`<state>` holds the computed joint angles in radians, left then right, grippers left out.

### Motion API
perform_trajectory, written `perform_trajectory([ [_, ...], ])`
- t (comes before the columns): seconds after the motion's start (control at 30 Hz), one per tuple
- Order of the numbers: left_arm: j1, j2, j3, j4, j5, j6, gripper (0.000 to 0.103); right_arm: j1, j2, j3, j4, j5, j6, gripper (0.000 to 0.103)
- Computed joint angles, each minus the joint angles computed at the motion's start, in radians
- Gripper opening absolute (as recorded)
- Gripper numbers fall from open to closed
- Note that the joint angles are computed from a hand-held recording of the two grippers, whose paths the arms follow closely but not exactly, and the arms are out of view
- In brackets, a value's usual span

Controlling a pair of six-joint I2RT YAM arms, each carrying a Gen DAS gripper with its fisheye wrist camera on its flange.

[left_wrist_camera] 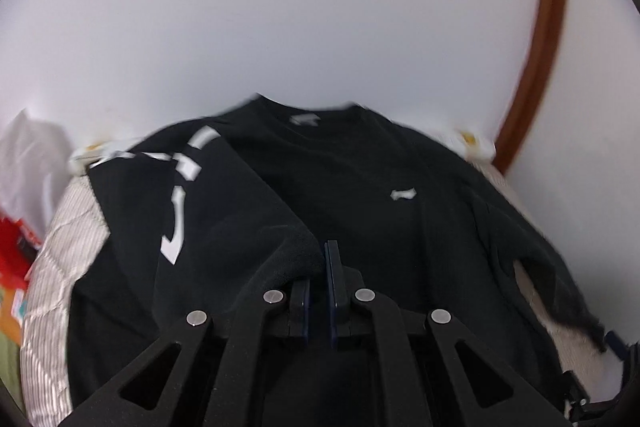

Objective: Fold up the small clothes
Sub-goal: 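Fold the lettered sleeve across the body with the left gripper, then release, then grasp the cuff of the other sleeve with the right gripper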

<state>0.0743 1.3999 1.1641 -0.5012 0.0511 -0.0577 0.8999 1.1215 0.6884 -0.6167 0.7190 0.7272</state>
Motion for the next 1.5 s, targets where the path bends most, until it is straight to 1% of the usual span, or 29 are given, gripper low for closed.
perform_trajectory([
  [0.1,-0.049,0.049,0.014,-0.004,-0.015,-0.018,0.007,-0.022,-0.035,-0.046,-0.005,-0.019,0.023,0.102],
  [0.2,-0.065,0.054,-0.01,0.008,0.018,-0.049,0.007,-0.03,-0.052,-0.07,-0.015,-0.021,0.043,0.102],
  [0.33,-0.071,0.025,-0.043,-0.008,0.073,-0.039,0.009,-0.025,-0.019,-0.045,-0.023,-0.022,0.034,0.102],
  [0.37,-0.068,0.013,-0.05,-0.018,0.091,-0.035,0.013,-0.01,-0.005,-0.026,-0.036,-0.004,0.038,0.102],
  [0.4,-0.061,0.0,-0.056,-0.031,0.106,-0.03,0.02,0.002,0.008,-0.008,-0.044,0.008,0.041,0.102],
  [0.43,-0.05,-0.022,-0.066,-0.05,0.133,-0.021,0.025,0.018,0.014,0.01,-0.056,0.021,0.042,0.102],
  [0.5,-0.021,-0.069,-0.083,-0.082,0.189,0.003,0.043,0.058,0.028,0.053,-0.073,0.045,0.042,0.102],
  [0.53,0.003,-0.111,-0.103,-0.096,0.225,0.021,0.048,0.078,0.038,0.077,-0.074,0.054,0.033,0.102],
  [0.57,0.032,-0.159,-0.124,-0.109,0.254,0.041,0.055,0.095,0.048,0.097,-0.075,0.06,0.028,0.102],
  [0.6,0.051,-0.183,-0.131,-0.118,0.267,0.057,0.058,0.114,0.065,0.123,-0.073,0.063,0.02,0.102],
  [0.63,0.1,-0.24,-0.15,-0.146,0.289,0.096,0.058,0.126,0.08,0.14,-0.069,0.063,0.015,0.102],
  [0.67,0.127,-0.261,-0.154,-0.159,0.294,0.112,0.059,0.14,0.1,0.163,-0.058,0.058,0.004,0.102],
  [0.7,0.179,-0.286,-0.16,-0.18,0.315,0.138,0.062,0.15,0.118,0.18,-0.046,0.052,-0.005,0.102],
  [0.73,0.268,-0.323,-0.171,-0.216,0.351,0.184,0.064,0.162,0.14,0.197,-0.023,0.043,-0.017,0.101],
  [0.77,0.314,-0.327,-0.172,-0.229,0.36,0.208,0.067,0.17,0.16,0.208,0.013,0.031,-0.037,0.099],
  [0.8,0.386,-0.339,-0.178,-0.25,0.371,0.246,0.067,0.178,0.183,0.219,0.048,0.02,-0.056,0.09],
  [0.83,0.465,-0.346,-0.189,-0.266,0.371,0.287,0.067,0.189,0.216,0.234,0.084,0.008,-0.075,0.071],
  [0.9,0.618,-0.342,-0.212,-0.282,0.354,0.366,0.067,0.199,0.319,0.302,0.113,-0.035,-0.104,0.057],
  [0.97,0.737,-0.313,-0.224,-0.292,0.354,0.43,0.067,0.205,0.408,0.362,0.144,-0.065,-0.129,0.057],
  [1.0,0.824,-0.287,-0.232,-0.307,0.379,0.49,0.067,0.21,0.464,0.403,0.165,-0.08,-0.143,0.057],
  [1.07,0.942,-0.238,-0.24,-0.333,0.419,0.588,0.067,0.213,0.543,0.472,0.183,-0.12,-0.167,0.06],
  [1.1,0.991,-0.213,-0.244,-0.346,0.43,0.635,0.067,0.214,0.579,0.502,0.197,-0.148,-0.176,0.064],
  [1.13,1.032,-0.186,-0.245,-0.36,0.439,0.678,0.067,0.212,0.618,0.537,0.211,-0.184,-0.188,0.071],
  [1.2,1.098,-0.134,-0.239,-0.391,0.461,0.757,0.068,0.21,0.681,0.593,0.234,-0.243,-0.207,0.076],
  [1.27,1.137,-0.113,-0.254,-0.396,0.483,0.809,0.068,0.205,0.755,0.672,0.227,-0.284,-0.22,0.076],
  [1.33,1.173,-0.11,-0.28,-0.396,0.519,0.85,0.07,0.205,0.815,0.744,0.216,-0.311,-0.226,0.078],
  [1.4,1.16,-0.091,-0.297,-0.367,0.529,0.831,0.072,0.205,0.879,0.821,0.205,-0.334,-0.24,0.08],
  [1.43,1.158,-0.068,-0.291,-0.375,0.531,0.833,0.072,0.206,0.925,0.882,0.184,-0.34,-0.253,0.08],
  [1.5,1.147,-0.056,-0.292,-0.38,0.554,0.82,0.075,0.208,0.971,0.937,0.174,-0.346,-0.275,0.08],
])
